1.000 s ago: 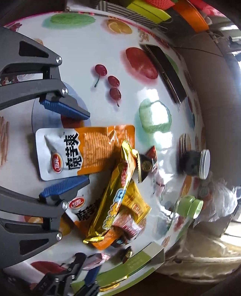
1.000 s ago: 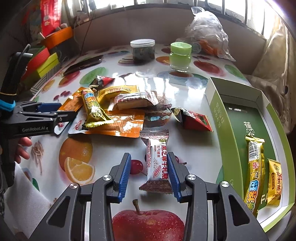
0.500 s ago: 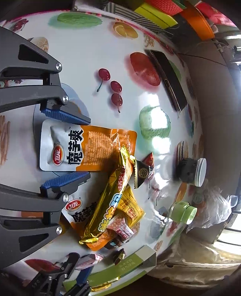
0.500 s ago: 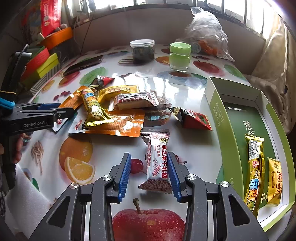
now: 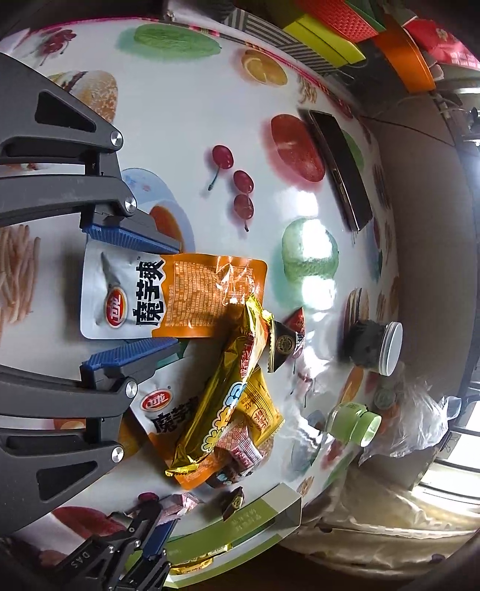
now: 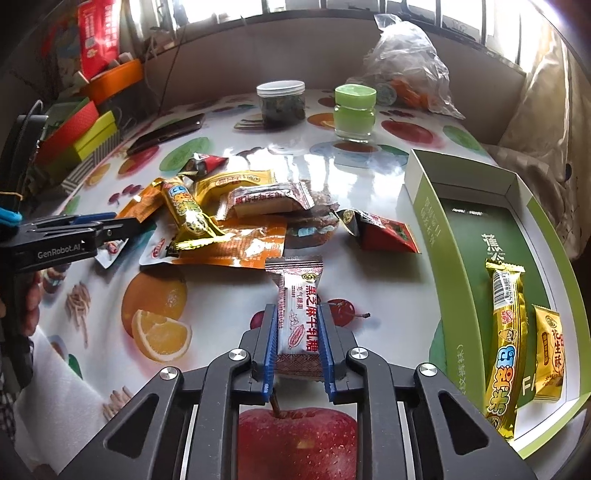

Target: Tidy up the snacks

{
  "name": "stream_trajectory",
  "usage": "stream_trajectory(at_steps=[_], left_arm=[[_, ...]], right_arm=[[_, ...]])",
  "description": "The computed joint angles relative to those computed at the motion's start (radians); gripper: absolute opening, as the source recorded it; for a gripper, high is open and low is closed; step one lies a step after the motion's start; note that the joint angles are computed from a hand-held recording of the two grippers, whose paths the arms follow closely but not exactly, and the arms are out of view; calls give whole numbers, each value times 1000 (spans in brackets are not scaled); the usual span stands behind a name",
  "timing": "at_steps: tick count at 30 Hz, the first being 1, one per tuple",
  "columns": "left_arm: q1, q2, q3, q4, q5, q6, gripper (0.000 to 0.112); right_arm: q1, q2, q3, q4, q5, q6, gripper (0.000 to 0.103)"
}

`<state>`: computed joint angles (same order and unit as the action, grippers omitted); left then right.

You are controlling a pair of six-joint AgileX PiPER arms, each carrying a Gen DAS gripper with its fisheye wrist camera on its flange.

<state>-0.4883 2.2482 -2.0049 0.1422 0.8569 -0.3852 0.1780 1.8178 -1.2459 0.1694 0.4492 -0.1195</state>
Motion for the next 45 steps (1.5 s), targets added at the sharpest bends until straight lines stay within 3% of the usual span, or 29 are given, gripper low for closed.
stream_trajectory(at_steps=[28,45], left_arm=[[-37,-221,283,95,-129,-136,47],[-81,-285,327,139,-142,-185,47]], right_arm=[[25,-110,103,-6,-64,38,19],[17,-184,156,-15,-84,56,19]])
